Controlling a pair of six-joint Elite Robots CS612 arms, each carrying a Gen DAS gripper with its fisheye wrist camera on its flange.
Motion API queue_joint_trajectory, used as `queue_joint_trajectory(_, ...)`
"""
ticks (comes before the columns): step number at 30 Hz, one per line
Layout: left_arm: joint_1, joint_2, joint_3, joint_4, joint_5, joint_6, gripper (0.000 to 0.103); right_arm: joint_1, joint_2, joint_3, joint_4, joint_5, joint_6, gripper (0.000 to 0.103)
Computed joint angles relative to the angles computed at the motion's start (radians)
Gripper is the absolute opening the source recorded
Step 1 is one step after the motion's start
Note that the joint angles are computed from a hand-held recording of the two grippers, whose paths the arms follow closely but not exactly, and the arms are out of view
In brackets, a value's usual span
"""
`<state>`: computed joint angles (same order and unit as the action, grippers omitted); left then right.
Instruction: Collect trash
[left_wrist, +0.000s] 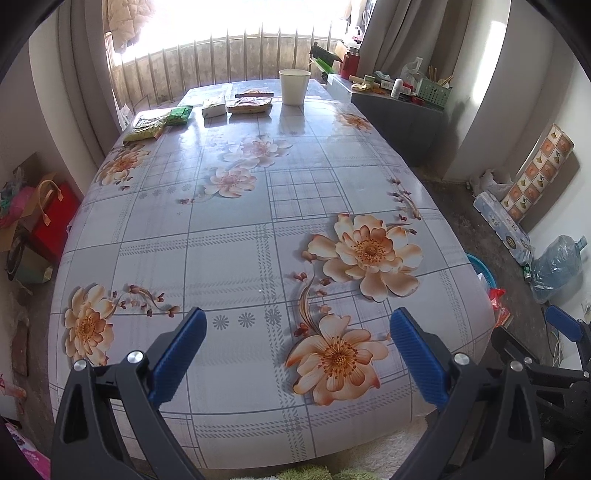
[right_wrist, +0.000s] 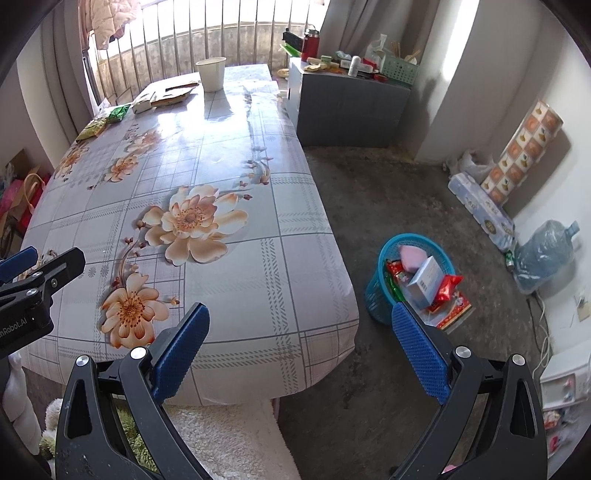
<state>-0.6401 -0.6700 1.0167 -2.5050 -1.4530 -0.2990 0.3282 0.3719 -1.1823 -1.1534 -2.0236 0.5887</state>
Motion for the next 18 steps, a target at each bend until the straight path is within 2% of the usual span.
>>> queue_joint_trajectory(18, -0.017, -0.029, 0.043, -0.059, -0.007, 0.039, 0.097, 0.010, 0.005, -0.036, -0.017, -0.039, -0.013, 0.095)
